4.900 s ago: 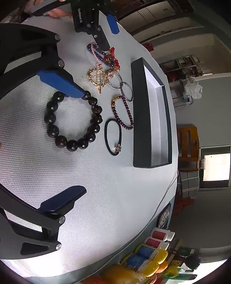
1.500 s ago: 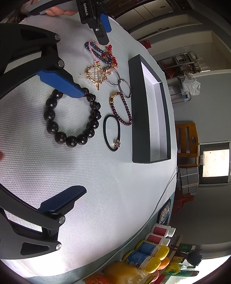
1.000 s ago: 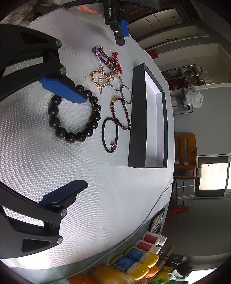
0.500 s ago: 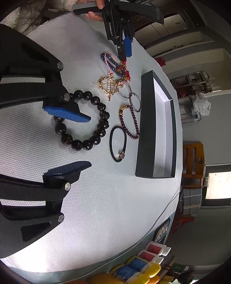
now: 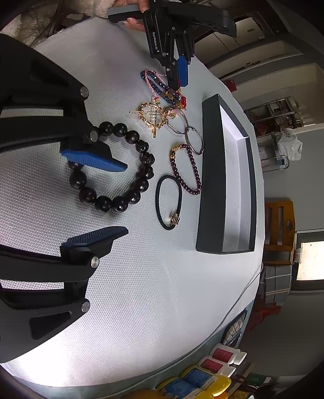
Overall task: Organize jewelry
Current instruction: 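Grasp black bead bracelet with right tool while left tool grasps red-bead ornament, then release black bead bracelet into box with right tool while left tool drops ornament there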
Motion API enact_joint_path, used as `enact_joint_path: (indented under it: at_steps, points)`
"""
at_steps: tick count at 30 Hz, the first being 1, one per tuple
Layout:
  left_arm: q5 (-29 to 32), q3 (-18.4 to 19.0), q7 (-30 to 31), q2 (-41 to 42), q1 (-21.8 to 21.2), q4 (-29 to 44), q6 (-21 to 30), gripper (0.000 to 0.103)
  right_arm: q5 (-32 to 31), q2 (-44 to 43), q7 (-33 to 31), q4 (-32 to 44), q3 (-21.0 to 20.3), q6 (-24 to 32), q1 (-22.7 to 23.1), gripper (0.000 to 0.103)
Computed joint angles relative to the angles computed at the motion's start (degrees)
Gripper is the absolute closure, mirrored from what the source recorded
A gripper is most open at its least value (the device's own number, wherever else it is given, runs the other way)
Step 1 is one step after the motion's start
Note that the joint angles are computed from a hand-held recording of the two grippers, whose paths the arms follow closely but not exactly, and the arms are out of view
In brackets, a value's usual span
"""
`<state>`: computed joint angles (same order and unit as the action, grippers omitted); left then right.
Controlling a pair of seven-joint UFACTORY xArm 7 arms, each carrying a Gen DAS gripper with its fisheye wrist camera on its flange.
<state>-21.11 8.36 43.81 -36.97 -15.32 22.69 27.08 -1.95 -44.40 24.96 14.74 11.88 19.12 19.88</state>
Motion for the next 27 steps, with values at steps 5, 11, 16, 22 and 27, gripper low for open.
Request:
enact_joint_path:
  at_steps: [5, 11, 16, 22, 27]
  points:
    - [-1.60, 1.37, 1.85, -0.44, -0.78, -0.19, 0.14, 0.078, 0.25, 1.30, 0.01, 0.36, -0.23, -0.18, -0.14, 0.071]
    - [-3.22, 2.12, 2.69, -1.80, -1.09, -0.59, -0.71, 0.080, 0.15, 1.52, 0.61, 0.40, -0.07, -0.75, -0.37, 0.089]
    - [-3.56, 2.63, 2.64, -4.84, -1.18, -0.89, -0.91, 0.080, -0.10, -1.83, 1.75, -0.85, 0.42, -2.77, -0.89, 0.089]
    - [-3.10, 3.05, 1.89, -7.73, -1.24, 0.27, -0.81, 0.080, -1.67, -4.48, 0.99, 1.06, 0.91, -1.45, -1.82, 0.089]
    - [-2.55, 3.13, 1.27, -8.42, -1.65, 2.46, -0.84, 0.080, -2.56, -3.32, -0.82, 4.62, 0.77, -1.50, -2.60, 0.089]
